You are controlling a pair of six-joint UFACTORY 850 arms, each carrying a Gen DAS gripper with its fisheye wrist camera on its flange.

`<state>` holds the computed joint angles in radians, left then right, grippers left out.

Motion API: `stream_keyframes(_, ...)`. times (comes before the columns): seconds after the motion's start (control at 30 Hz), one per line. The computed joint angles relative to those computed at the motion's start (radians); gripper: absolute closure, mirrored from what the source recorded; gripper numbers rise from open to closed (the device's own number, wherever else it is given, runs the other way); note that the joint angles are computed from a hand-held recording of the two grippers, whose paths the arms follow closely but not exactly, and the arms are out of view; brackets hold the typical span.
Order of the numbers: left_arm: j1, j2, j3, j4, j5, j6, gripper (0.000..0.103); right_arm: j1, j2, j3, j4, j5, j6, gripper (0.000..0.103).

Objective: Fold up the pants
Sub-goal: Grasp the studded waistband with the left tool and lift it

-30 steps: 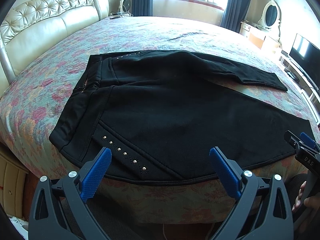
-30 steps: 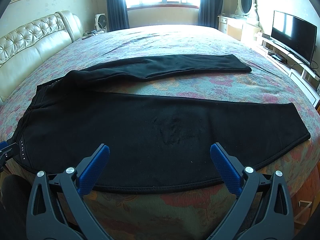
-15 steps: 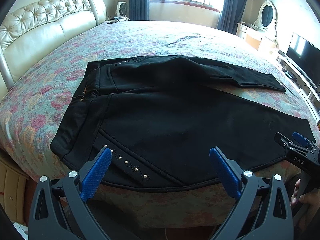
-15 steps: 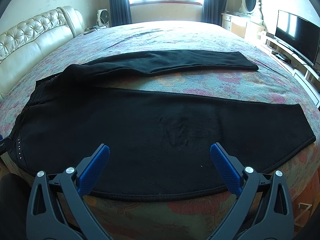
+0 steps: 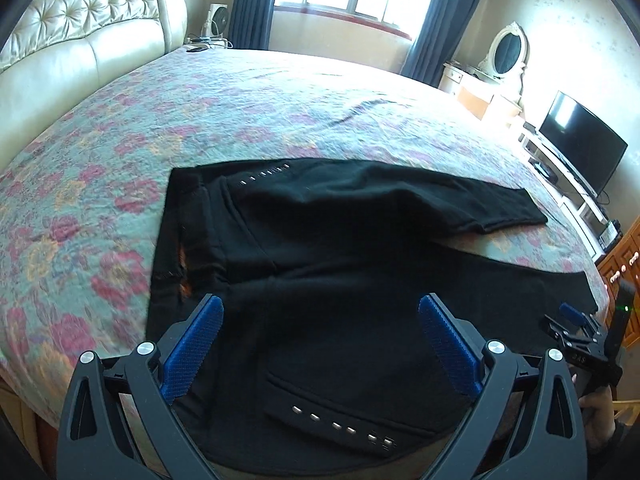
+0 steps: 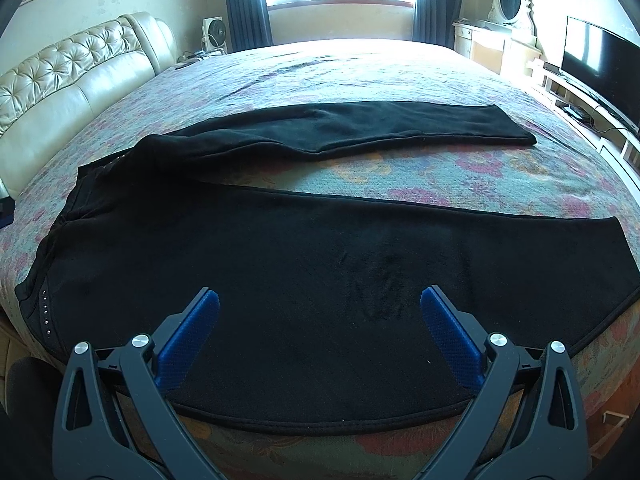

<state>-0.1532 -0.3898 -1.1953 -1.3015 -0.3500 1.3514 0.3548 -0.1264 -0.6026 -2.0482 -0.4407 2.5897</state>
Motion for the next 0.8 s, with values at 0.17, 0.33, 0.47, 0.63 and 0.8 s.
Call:
stream_keyframes(0.17,0.071,-0.197,-0.261,0.282,-0.048,-0.331,0.005,-0.012,-0.028,-0.034,-0.039,0.03,0.017,0.002)
stream_keyframes(0.33,0.11,-0.422,-0.552,0.338,-0.179,-0.45,0.005,-0.014,-0.061,-0.078,-0.038,0.058,-0.024,0.002)
stream_keyframes(0.47,0.121,-0.59,-0.788,0.366,-0.315,-0.513,0.005,-0.017,-0.085,-0.105,-0.027,0.081,-0.053,0.002)
stream_keyframes(0.63,0.136,-0.759,-1.029,0.362,-0.505,-0.591,0.005,-0.028,-0.115,-0.13,-0.026,0.111,-0.074,0.002)
stream_keyframes(0.8,0.161,-0.786,-1.065,0.262,-0.594,-0.559,0.005,-0.038,-0.139,-0.148,-0.055,0.137,-0.056,0.002)
